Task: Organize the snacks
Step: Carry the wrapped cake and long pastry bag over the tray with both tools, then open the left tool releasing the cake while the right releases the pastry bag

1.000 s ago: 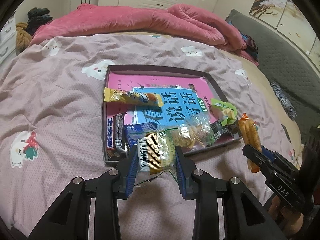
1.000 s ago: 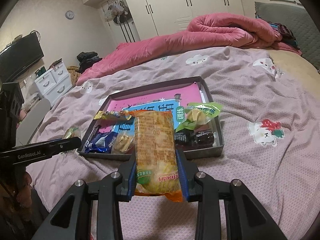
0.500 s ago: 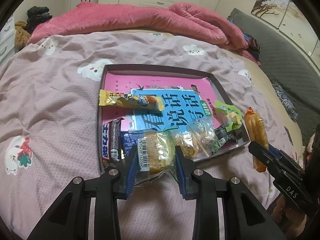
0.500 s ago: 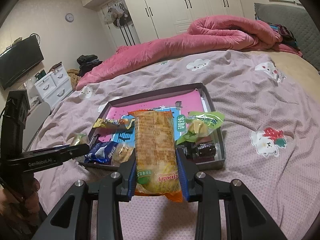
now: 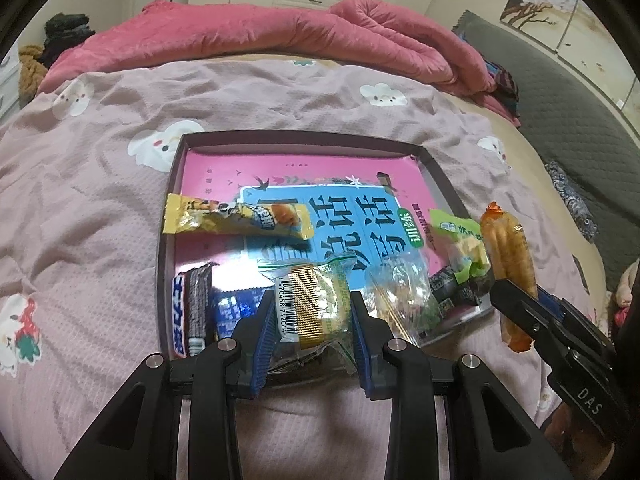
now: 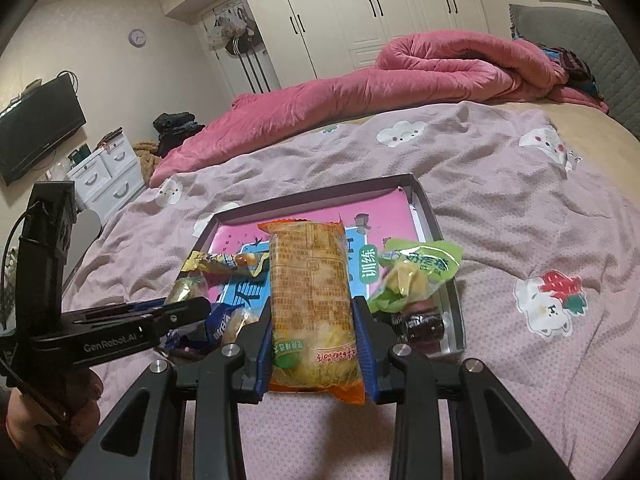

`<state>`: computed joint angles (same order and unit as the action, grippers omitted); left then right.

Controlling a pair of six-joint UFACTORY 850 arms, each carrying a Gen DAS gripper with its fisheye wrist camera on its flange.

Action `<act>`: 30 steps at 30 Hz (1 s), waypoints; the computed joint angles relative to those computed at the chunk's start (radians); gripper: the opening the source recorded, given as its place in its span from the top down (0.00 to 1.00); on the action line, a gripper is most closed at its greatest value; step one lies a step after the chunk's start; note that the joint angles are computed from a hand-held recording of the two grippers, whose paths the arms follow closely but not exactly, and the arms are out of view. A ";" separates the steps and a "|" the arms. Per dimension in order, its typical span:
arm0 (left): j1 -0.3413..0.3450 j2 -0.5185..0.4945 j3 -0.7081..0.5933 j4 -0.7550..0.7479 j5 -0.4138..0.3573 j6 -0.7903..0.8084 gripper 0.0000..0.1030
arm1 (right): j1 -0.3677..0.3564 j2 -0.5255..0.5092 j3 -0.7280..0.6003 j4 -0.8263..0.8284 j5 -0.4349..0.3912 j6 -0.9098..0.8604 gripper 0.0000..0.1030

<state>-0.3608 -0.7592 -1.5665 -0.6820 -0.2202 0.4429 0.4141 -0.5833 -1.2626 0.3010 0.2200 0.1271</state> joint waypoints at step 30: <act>-0.006 -0.097 -0.138 0.169 -0.059 -0.168 0.65 | -0.021 -0.117 -0.152 0.094 -0.120 -0.050 0.66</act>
<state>-0.3667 -0.8559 -1.7049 -0.5127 -0.2796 0.2753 0.3935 -0.6999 -1.4149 0.3946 0.0998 0.0768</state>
